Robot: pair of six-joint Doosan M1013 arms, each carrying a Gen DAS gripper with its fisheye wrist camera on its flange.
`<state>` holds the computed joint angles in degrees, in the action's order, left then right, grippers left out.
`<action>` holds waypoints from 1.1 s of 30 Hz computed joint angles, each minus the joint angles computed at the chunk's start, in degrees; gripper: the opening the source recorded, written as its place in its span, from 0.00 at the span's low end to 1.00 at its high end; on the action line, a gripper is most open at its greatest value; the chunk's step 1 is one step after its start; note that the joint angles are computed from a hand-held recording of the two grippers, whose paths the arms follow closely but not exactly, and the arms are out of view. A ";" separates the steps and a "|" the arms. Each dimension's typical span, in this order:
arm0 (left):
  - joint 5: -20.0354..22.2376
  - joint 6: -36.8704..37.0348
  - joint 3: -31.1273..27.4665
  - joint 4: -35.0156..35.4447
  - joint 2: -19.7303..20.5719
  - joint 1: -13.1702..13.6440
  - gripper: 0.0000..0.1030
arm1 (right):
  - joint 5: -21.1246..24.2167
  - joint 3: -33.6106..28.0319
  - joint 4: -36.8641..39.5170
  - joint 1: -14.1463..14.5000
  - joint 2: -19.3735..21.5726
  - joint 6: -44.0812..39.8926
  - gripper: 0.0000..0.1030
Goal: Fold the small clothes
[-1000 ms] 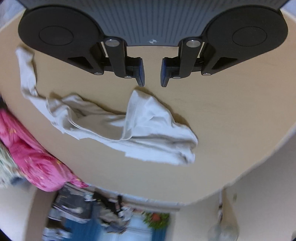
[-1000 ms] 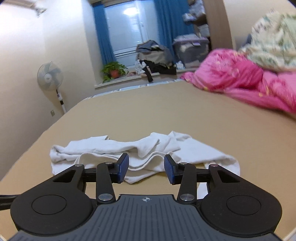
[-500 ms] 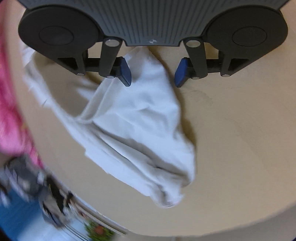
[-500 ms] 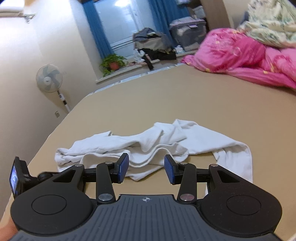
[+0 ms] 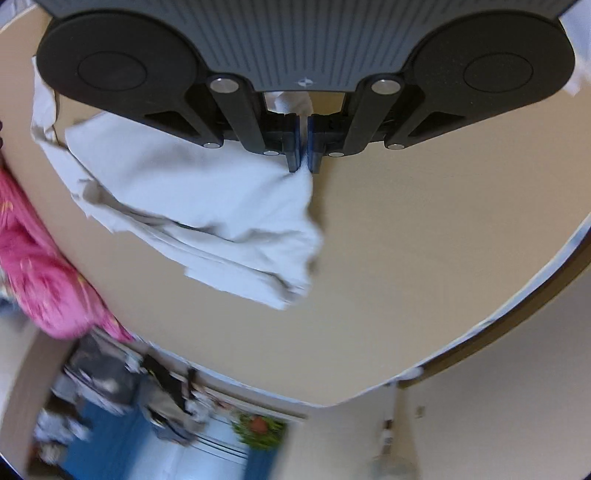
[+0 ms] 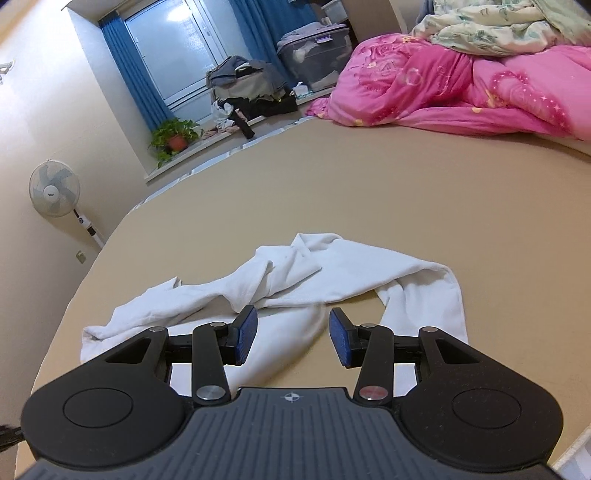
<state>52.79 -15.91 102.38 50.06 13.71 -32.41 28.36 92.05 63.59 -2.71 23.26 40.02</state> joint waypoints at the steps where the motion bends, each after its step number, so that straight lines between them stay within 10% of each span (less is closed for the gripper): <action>1: -0.47 0.82 0.98 -2.49 -0.86 0.06 0.03 | -0.18 -0.16 -0.25 0.09 0.12 0.11 0.45; 5: -6.64 5.73 2.95 -14.61 -2.06 3.40 0.05 | 0.14 -1.81 -5.81 1.01 1.50 4.83 0.45; 17: -5.34 10.45 1.90 -21.24 0.21 6.40 0.38 | 5.22 -9.29 -15.91 3.50 9.19 11.52 0.62; 27: -5.26 13.51 0.84 -24.17 2.06 7.67 0.35 | 11.26 -14.65 -18.05 3.88 14.61 12.75 0.62; 29: -4.94 14.37 0.53 -24.14 2.30 7.58 0.20 | 11.27 -14.43 -17.11 3.94 14.57 10.72 0.50; 31: -4.40 15.33 0.18 -23.38 2.43 7.26 0.13 | 12.04 -13.73 -15.78 3.74 14.06 8.54 0.05; 33: -4.02 15.10 0.14 -21.78 2.25 6.82 0.06 | 11.41 -11.70 -13.00 3.19 12.31 6.18 0.06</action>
